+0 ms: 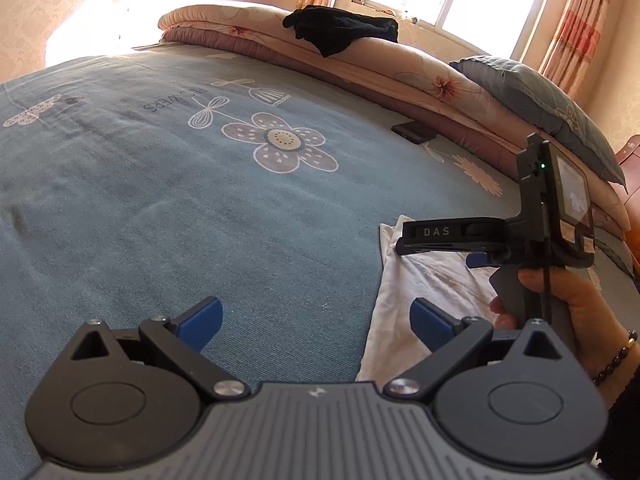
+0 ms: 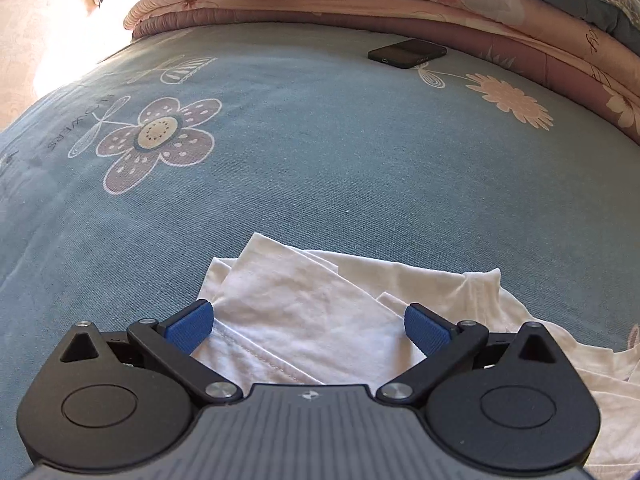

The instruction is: Fold clothes

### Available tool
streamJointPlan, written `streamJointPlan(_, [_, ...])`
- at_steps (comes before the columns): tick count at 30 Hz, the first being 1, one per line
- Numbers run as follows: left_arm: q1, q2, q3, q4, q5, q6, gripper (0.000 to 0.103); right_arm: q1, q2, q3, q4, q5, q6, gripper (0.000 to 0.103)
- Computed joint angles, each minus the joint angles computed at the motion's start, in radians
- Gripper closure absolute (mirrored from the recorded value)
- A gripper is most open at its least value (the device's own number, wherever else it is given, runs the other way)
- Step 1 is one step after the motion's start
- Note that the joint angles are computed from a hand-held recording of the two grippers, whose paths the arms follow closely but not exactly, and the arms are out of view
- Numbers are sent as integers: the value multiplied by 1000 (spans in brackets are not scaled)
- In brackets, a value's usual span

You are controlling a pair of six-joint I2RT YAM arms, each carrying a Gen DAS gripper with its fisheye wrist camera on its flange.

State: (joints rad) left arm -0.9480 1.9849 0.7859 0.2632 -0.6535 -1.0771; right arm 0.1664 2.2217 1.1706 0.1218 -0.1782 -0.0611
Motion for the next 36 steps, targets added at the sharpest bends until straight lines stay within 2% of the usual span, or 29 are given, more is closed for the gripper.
streamJointPlan(5, [6, -14, -23, 28, 20, -13, 4, -130, -114, -92, -43, -141, -8, 0])
streamJointPlan(8, [4, -13, -24, 39, 29, -12, 4, -222, -111, -91, -117, -294, 9, 0])
streamJointPlan(10, [1, -9, -19, 43, 33, -5, 4, -255, -93, -99, -110, -344, 25, 0])
streamJointPlan(12, [-2, -5, -13, 44, 39, 2, 4, -261, -67, -104, -70, -332, 52, 0])
streamJointPlan(15, [-3, 0, -1, 34, 39, 11, 4, -249, -74, -153, 46, -249, 127, 0])
streamJointPlan(18, [0, 2, 0, 31, 40, 6, 4, -276, -136, -196, 23, -297, 121, 0])
streamJointPlan(21, [16, -1, -14, 71, 113, 23, 4, -332, -284, -323, -3, -322, 19, 0])
streamJointPlan(25, [36, 21, -78, 321, 316, 85, 4, -513, -463, -467, -132, -427, -132, 0])
streamJointPlan(27, [33, 50, -70, 386, 384, 96, 4, -654, -490, -500, -235, -526, -236, 0])
streamJointPlan(29, [22, 77, -35, 378, 410, 101, 4, -779, -493, -539, -286, -578, -344, 0])
streamJointPlan(32, [-2, 113, 39, 293, 400, 103, 4, -978, -459, -583, -327, -639, -519, 0])
streamJointPlan(34, [-14, 135, 71, 269, 394, 107, 4, -1101, -386, -570, -366, -695, -613, 0])
streamJointPlan(36, [-24, 156, 88, 268, 389, 103, 4, -1213, -258, -512, -457, -795, -715, 0])
